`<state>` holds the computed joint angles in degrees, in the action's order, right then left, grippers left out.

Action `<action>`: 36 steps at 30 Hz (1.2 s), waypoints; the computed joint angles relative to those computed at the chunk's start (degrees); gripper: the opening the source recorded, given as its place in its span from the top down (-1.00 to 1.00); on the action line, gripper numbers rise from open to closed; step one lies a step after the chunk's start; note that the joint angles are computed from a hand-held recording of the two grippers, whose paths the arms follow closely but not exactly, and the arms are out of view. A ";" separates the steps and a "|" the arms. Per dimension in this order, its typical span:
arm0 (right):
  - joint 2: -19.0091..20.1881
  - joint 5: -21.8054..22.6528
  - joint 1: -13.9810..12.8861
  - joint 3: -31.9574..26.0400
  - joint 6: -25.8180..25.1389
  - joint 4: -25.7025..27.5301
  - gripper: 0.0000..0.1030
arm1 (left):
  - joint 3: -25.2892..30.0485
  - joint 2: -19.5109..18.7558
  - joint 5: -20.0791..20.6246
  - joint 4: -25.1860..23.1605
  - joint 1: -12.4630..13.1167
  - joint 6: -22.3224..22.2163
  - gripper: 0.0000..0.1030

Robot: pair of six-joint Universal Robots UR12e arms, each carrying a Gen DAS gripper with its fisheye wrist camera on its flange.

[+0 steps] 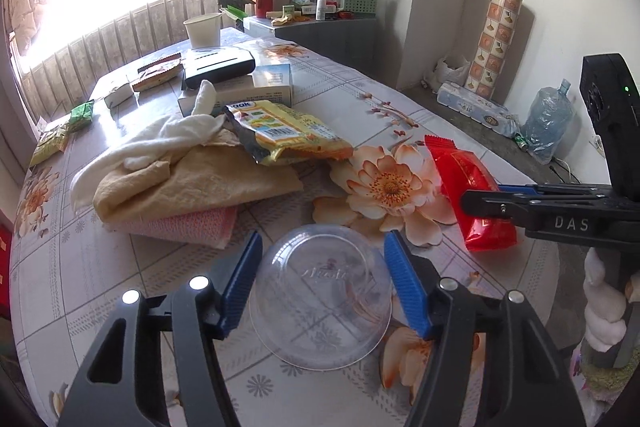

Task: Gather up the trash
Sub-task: 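Grasp the red snack packet with the right tool while the left tool grasps the clear plastic cup, then lift the red packet and clear cup and carry them to the blue wastebasket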

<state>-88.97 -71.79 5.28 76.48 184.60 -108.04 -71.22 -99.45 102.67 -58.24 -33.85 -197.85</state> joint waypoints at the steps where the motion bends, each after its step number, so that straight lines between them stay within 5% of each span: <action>1: -0.34 0.47 -0.21 0.43 -0.17 -0.04 0.41 | -0.09 0.09 0.47 -0.19 -0.34 -0.35 -0.21; 9: -0.96 4.23 -1.28 2.11 1.35 -1.61 0.41 | 0.81 -0.40 -0.12 -3.12 -0.27 -5.02 -0.26; 21: -1.39 6.90 -2.05 3.17 2.59 -3.29 0.48 | 2.66 -1.23 3.09 -6.60 -0.78 -5.75 -0.24; 36: -2.47 7.95 -2.39 3.33 3.21 -5.51 0.55 | 2.52 0.36 6.40 -4.39 -1.22 -7.12 -0.23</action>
<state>-91.43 -63.84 2.90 79.81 187.82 -113.56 -68.70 -99.09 109.07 -62.63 -35.07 -204.97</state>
